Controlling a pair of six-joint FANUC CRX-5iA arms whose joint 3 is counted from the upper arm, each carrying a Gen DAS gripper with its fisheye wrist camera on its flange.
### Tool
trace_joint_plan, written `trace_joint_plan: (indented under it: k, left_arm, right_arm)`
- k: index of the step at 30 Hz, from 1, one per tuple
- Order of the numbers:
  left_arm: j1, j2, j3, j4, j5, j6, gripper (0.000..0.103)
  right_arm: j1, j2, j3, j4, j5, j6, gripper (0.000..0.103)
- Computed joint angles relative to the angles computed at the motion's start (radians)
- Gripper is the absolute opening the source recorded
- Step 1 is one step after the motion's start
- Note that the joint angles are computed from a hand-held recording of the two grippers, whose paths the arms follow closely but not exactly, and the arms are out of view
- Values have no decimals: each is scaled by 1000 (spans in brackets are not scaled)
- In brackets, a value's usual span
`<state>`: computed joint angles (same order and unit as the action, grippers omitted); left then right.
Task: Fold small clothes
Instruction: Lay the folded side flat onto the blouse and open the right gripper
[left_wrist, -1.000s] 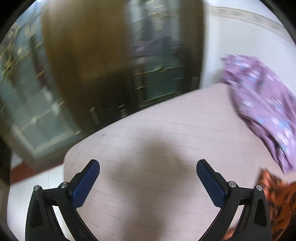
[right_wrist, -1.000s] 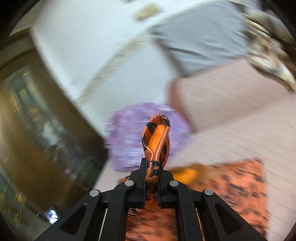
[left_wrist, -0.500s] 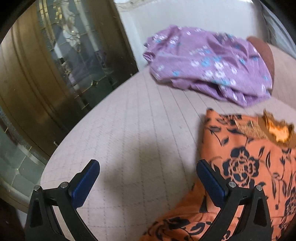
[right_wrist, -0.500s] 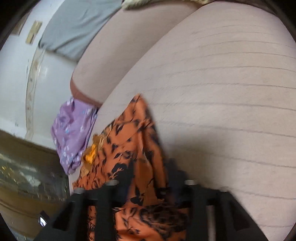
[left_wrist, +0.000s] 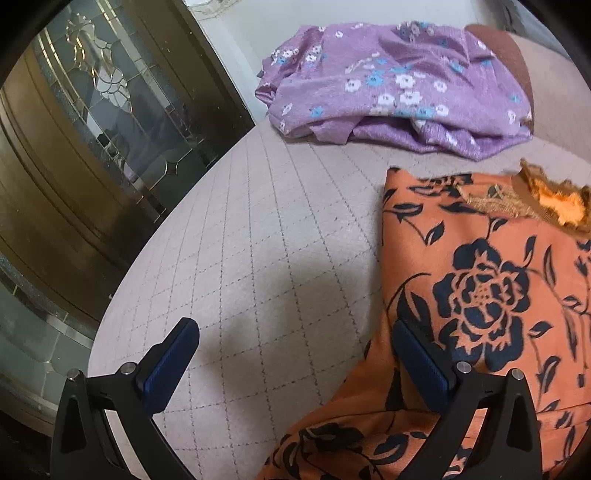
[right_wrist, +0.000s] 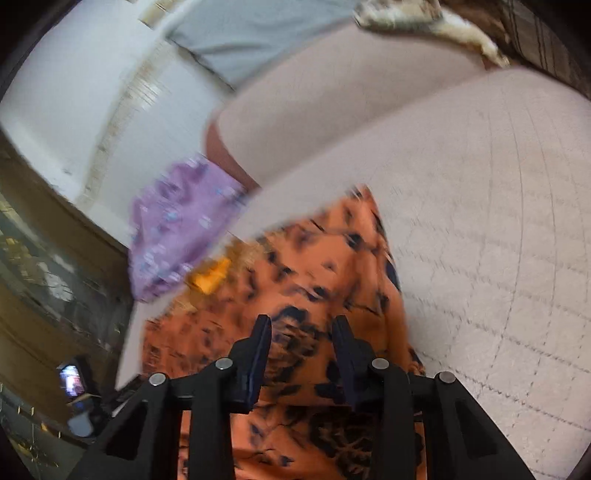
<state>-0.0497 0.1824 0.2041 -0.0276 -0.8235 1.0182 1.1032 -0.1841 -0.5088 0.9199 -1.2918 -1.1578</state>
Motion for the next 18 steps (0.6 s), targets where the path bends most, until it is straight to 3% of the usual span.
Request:
trace_joint_plan:
  k: [3,9,14,16,18]
  left_arm:
    - [-13,12,17,-57,-9,16,103]
    - [-13,4,6,-39,11,2,103]
    - [5,-20,-45,112,46,-93,103]
    - [-9,-23,-51,81,63,-83,103]
    - [-29,-27,-55,26,80,-63,103]
  right_arm:
    - [-20,-19,-31,-74,67,-56,25]
    - [-51,16,35,-64,27,92,29]
    - [-95,40,74,-98,33,213,29]
    - [-125,35,68,-167,76,242,28]
    - [-128,19,36,-135,98,182,28]
